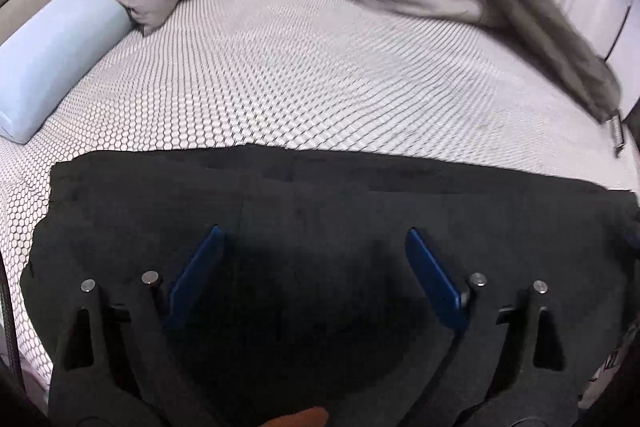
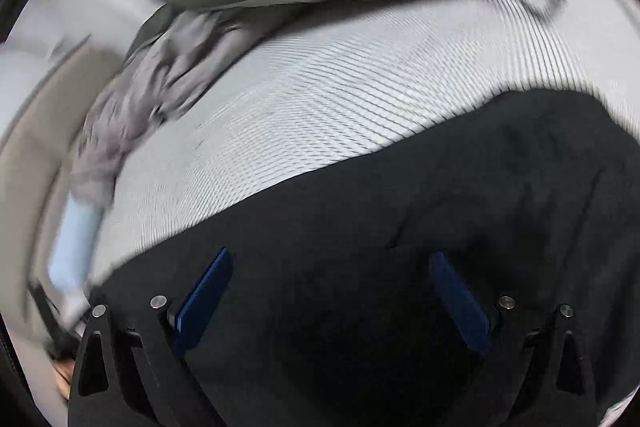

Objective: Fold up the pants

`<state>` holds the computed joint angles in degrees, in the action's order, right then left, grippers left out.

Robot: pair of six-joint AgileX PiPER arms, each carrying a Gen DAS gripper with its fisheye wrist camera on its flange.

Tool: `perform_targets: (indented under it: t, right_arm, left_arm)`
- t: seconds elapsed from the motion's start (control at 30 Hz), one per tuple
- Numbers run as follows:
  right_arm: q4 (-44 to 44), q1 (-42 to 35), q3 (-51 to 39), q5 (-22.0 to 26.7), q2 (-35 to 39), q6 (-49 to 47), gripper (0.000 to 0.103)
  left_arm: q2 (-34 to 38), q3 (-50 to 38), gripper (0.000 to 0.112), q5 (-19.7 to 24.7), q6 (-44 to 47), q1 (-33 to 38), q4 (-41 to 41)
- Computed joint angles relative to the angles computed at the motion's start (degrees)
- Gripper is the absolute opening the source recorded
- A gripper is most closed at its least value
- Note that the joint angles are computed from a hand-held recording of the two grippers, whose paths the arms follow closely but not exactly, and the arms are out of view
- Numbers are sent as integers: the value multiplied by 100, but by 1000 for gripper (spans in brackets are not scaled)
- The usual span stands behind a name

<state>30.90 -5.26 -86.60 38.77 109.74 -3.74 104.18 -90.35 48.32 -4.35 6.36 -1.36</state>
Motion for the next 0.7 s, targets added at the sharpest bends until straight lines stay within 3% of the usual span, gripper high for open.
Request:
perform_targets:
  t: [0.17, 0.27, 0.37, 0.43, 0.47, 0.5, 0.57, 0.7]
  right_arm:
    - [895, -369, -641, 142, 760, -225, 87]
    - [1471, -475, -885, 95, 962, -611, 75]
    - [1693, -445, -1052, 162, 1066, -705, 65]
    - [1352, -322, -1260, 124, 1157, -532, 59]
    - [1105, -230, -1288, -15, 1172, -402, 40]
    - [892, -164, -1293, -121, 1187, -255, 15]
    - [681, -89, -1386, -235, 1294, 37, 6]
    - [963, 55, -939, -1216, 975, -164, 2]
  left_arm:
    - [339, -114, 87, -39, -142, 70, -148]
    - [217, 56, 87, -147, -132, 85, -282]
    - [222, 31, 87, -119, -31, 135, -368]
    - [216, 69, 87, -141, -39, 118, -317]
    - [185, 120, 87, -161, -48, 106, -281]
    - [160, 163, 87, -181, -21, 119, -283]
    - [98, 225, 87, -220, 46, 198, -394]
    - [-98, 332, 87, -339, -36, 489, -534]
